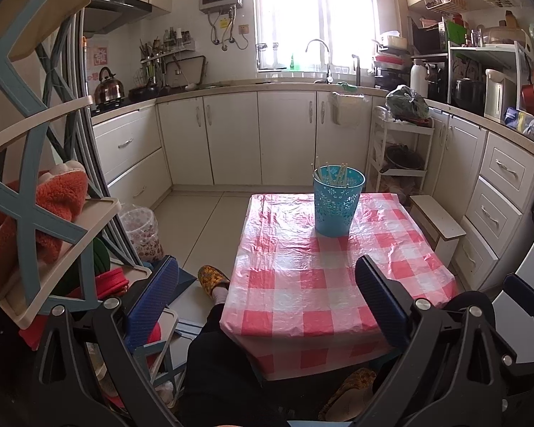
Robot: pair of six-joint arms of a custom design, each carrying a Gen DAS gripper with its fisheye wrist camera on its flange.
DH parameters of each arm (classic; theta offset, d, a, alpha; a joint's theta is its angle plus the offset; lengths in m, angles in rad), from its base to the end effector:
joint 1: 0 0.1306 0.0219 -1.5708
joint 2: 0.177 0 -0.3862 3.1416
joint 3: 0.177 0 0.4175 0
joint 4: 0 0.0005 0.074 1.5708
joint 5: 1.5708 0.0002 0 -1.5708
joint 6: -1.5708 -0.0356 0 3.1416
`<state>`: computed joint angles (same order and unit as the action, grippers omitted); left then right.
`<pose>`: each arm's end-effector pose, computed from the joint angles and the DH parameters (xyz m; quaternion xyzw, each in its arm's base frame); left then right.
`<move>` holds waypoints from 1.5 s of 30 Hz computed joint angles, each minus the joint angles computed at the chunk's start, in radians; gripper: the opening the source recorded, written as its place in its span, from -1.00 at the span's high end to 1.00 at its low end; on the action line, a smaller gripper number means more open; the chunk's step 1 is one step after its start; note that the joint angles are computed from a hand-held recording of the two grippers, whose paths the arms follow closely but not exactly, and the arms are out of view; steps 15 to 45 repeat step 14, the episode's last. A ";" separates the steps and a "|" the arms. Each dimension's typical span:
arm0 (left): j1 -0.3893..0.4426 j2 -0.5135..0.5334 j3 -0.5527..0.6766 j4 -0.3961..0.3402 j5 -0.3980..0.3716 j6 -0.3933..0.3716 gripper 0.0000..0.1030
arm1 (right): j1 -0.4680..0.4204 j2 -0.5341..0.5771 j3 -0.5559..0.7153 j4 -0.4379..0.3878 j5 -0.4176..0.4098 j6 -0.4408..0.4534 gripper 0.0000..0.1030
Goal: Organize utensils
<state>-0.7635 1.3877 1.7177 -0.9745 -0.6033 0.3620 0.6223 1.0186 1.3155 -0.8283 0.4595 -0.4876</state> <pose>0.3727 -0.3294 0.5898 0.0403 0.8636 -0.0028 0.5026 0.3108 0.2029 0.5582 0.0560 0.8509 0.0868 0.5151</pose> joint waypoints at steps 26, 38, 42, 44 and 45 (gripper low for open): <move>0.045 0.043 0.040 -0.028 0.067 0.005 -0.85 | -0.043 0.038 0.029 0.002 -0.008 0.004 -0.86; 0.045 0.043 0.040 -0.028 0.067 0.005 -0.85 | -0.043 0.038 0.029 0.002 -0.008 0.004 -0.86; 0.045 0.043 0.040 -0.028 0.067 0.005 -0.85 | -0.043 0.038 0.029 0.002 -0.008 0.004 -0.86; 0.045 0.043 0.040 -0.028 0.067 0.005 -0.85 | -0.043 0.038 0.029 0.002 -0.008 0.004 -0.86; 0.045 0.043 0.040 -0.028 0.067 0.005 -0.85 | -0.043 0.038 0.029 0.002 -0.008 0.004 -0.86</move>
